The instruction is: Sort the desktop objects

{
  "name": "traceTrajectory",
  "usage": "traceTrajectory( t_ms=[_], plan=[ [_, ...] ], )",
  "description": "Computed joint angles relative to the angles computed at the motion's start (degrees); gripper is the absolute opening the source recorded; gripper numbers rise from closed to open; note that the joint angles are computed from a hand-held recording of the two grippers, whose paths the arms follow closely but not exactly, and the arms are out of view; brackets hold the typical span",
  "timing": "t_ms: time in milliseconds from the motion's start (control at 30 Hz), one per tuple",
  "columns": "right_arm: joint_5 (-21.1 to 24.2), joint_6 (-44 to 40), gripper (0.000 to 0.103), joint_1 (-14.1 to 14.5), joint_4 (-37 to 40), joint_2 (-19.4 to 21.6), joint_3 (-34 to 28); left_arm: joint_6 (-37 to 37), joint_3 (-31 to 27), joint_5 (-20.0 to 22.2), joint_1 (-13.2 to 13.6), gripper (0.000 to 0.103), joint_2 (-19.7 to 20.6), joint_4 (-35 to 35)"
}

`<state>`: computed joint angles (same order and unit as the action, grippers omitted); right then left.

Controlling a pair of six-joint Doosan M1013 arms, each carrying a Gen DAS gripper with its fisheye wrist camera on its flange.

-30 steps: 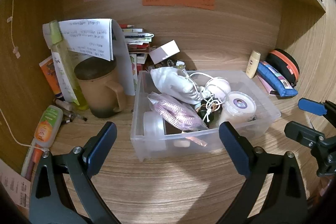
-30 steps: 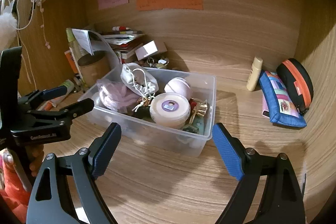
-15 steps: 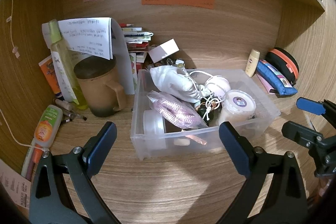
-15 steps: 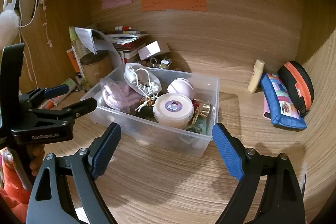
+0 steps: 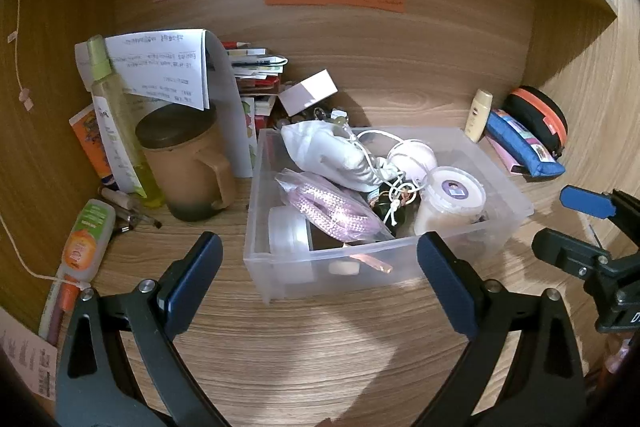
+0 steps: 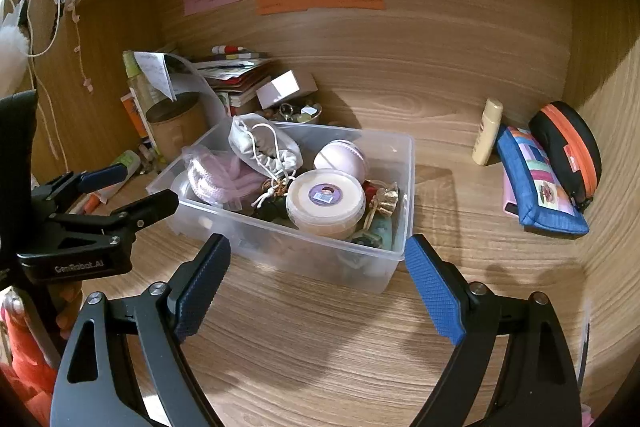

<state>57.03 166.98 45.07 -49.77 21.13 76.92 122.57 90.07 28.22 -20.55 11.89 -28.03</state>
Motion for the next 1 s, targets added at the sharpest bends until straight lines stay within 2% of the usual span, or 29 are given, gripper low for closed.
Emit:
traceTrajectory(
  t_ms=[167,433,567,1000],
  plan=[
    [0.0,0.0,0.087,0.0,0.2,0.1,-0.1,1.8,-0.7,2.1,0.4,0.099,0.4,-2.1],
    [0.1,0.0,0.087,0.0,0.2,0.1,-0.1,-0.7,0.2,-0.1,-0.5,0.099,-0.2,1.8],
    [-0.1,-0.3,0.087,0.0,0.4,0.1,0.0,-0.8,-0.1,0.7,-0.6,0.099,-0.2,2.5],
    [-0.1,-0.4,0.087,0.0,0.3,0.1,-0.1,1.0,0.2,-0.1,-0.2,0.099,-0.2,-0.7]
  ],
)
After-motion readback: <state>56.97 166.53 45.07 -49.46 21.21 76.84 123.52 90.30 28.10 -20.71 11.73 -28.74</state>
